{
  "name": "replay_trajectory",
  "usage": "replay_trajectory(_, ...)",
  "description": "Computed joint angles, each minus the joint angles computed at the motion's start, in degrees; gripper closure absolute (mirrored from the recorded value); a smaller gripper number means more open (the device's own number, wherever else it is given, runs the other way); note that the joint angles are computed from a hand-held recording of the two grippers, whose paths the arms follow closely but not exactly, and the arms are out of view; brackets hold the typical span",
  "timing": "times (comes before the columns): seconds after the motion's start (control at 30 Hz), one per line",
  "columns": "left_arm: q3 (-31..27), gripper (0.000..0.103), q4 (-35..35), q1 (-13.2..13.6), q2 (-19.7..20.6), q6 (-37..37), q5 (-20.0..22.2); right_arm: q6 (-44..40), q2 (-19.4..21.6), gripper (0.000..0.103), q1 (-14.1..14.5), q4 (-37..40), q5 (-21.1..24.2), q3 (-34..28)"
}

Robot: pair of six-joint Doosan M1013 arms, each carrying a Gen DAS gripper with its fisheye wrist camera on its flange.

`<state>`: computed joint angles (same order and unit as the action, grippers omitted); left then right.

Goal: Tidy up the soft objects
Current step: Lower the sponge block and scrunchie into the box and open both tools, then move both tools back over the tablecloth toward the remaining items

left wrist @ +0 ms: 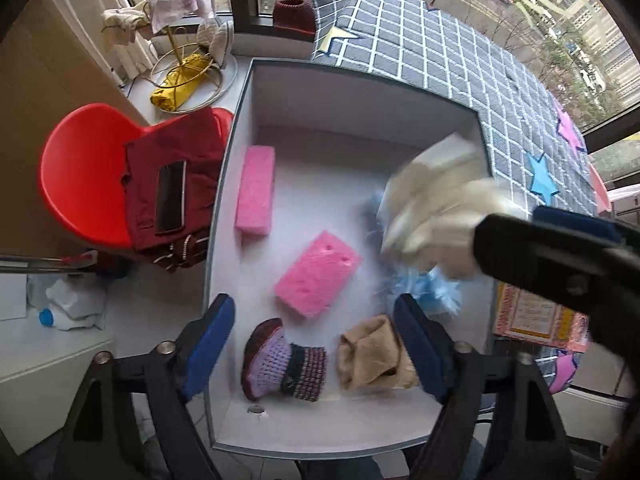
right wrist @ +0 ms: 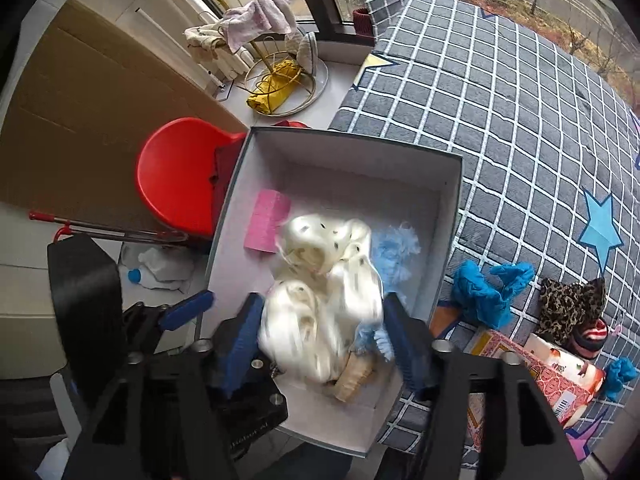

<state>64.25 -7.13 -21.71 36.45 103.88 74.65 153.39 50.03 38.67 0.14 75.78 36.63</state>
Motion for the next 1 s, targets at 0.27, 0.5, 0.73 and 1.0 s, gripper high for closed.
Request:
replay_trajectory(0.27, 4.77, 0.017, 1.07, 0.02, -4.23, -1.83, -10.72, 2.34, -1.77, 0.027, 0.34, -1.70, -0.33, 2.14)
replay_trajectory(0.5, 12.42, 0.015, 1.87, -0.65, -13.52, -2.34, -35.25, 10.30, -7.74, 0.004, 1.61, -9.67, -6.19, 9.20)
replay_trajectory(0.73, 3.71, 0.005, -18.76, 1.01, -8.59, 7.67, -16.83, 20.03, -14.68, 0.002, 3.15, -20.66, -7.39, 16.49)
replay_trajectory(1.0, -5.18, 0.005, -7.69, -5.60, -2.46, 11.51, -0.68, 35.56, -24.10, 0.002, 2.49, -20.56, -5.82, 32.62)
